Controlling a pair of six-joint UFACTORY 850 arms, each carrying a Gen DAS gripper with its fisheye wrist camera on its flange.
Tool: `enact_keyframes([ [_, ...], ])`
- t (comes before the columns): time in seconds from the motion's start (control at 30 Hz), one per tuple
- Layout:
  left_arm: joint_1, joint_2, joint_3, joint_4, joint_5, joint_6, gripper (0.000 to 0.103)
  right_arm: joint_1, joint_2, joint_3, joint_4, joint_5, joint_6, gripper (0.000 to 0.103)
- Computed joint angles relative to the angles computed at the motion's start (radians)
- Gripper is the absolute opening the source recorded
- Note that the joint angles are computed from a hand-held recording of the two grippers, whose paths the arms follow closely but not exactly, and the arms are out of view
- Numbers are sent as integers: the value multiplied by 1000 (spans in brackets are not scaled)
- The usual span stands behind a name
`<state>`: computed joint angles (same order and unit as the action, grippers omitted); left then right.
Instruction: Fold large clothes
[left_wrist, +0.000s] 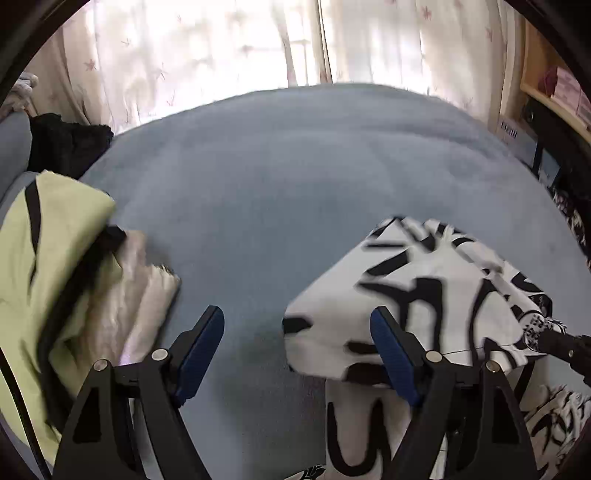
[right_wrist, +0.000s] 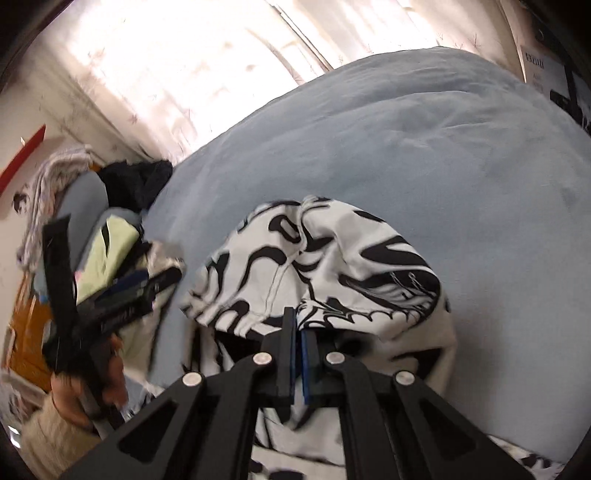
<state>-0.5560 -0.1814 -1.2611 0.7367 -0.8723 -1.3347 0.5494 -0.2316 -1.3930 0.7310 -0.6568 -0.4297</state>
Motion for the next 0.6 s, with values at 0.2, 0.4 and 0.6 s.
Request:
enact_keyframes([
  [0.2,14,-99,-22,-127,-63,132,80,13,-46,57,-221,8,195,2],
  [0.4,18,-80,13,-133,-19,137,80,-10,11,68,-201,-87,167,7],
  [0.6,79,49,117,-205,175,171,80,-29,87,50,-154,-24,73,66],
])
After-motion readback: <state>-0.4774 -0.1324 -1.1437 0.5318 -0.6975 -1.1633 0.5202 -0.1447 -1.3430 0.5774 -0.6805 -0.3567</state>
